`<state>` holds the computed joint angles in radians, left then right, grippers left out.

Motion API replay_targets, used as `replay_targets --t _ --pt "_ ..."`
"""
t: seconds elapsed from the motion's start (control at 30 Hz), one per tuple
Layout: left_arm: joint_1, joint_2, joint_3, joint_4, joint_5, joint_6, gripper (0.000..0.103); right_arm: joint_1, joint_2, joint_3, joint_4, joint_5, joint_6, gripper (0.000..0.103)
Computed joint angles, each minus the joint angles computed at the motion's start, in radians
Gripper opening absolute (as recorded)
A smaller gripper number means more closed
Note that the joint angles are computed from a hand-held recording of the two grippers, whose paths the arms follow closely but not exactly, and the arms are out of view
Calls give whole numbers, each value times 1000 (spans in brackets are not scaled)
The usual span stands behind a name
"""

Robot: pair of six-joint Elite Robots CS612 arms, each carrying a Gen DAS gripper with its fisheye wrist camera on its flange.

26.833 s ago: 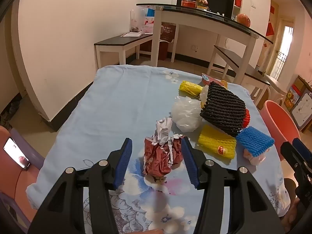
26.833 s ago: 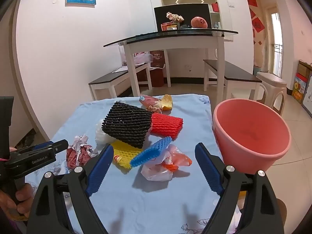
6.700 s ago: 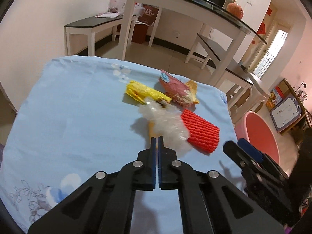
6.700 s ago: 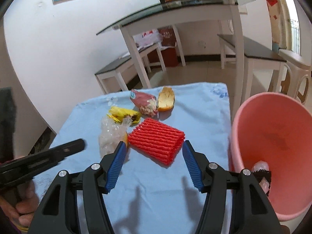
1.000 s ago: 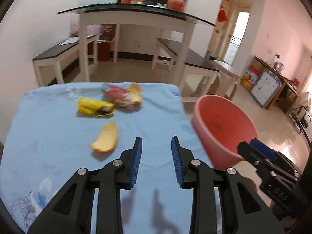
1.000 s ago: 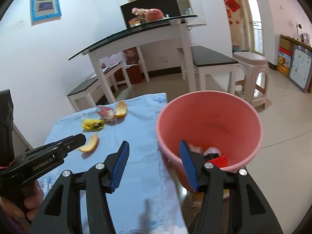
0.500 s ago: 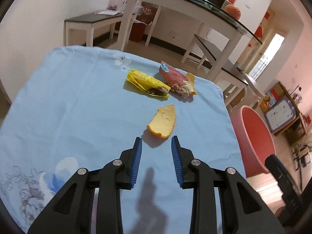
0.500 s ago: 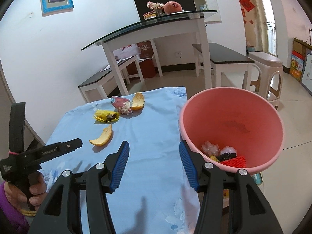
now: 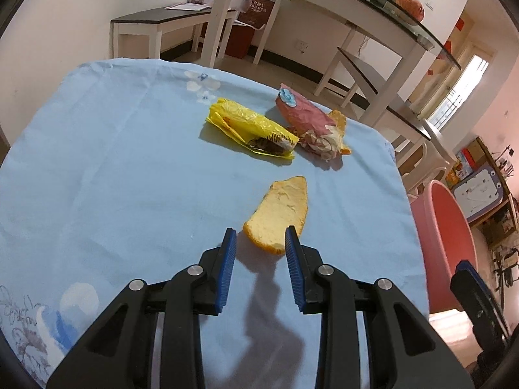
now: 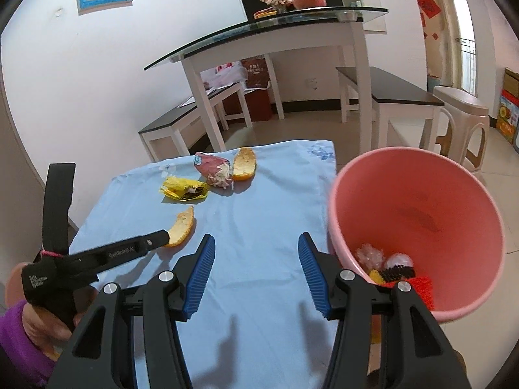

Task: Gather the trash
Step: 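Close the left tool on a bread crust while the right tool grips the pink-blue wrapper, then carry the bread crust and pink-blue wrapper into the pink bucket and open both tools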

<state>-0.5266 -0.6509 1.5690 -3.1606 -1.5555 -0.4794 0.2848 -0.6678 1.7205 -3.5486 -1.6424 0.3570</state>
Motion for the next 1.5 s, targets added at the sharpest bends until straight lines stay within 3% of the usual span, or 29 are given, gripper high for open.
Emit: replay_targets --t 0.03,0.17,0.23,0.43,0.67,0.93,1.03,1.1,1.27,1.5 --pt "0 2 -3 3 4 0 31 0 4 -9 7 7 -4 53" --pt "4 9 -9 3 -10 3 9 0 16 -41 34 20 -20 53" --pt "7 10 -7 -11 -16 14 6 0 22 -59 45 28 -27 53" --pt "19 -3 16 -64 1 22 4 -1 50 -137 96 64 -57 53" --pt "43 -20 54 -95 40 28 4 -11 116 -299 199 136 -52 53" --pt "66 -17 62 -102 16 6 4 -13 193 -472 363 123 -63 52" --pt "71 -14 58 -100 7 8 4 -9 212 -511 413 113 -97 41" --pt "73 -13 58 -101 4 7 4 -8 218 -523 440 120 -106 26" --pt "75 -16 64 -113 -1 5 4 -13 200 -480 398 151 -40 7" --pt "69 -37 98 -163 9 9 4 -15 126 -345 269 152 21 6"
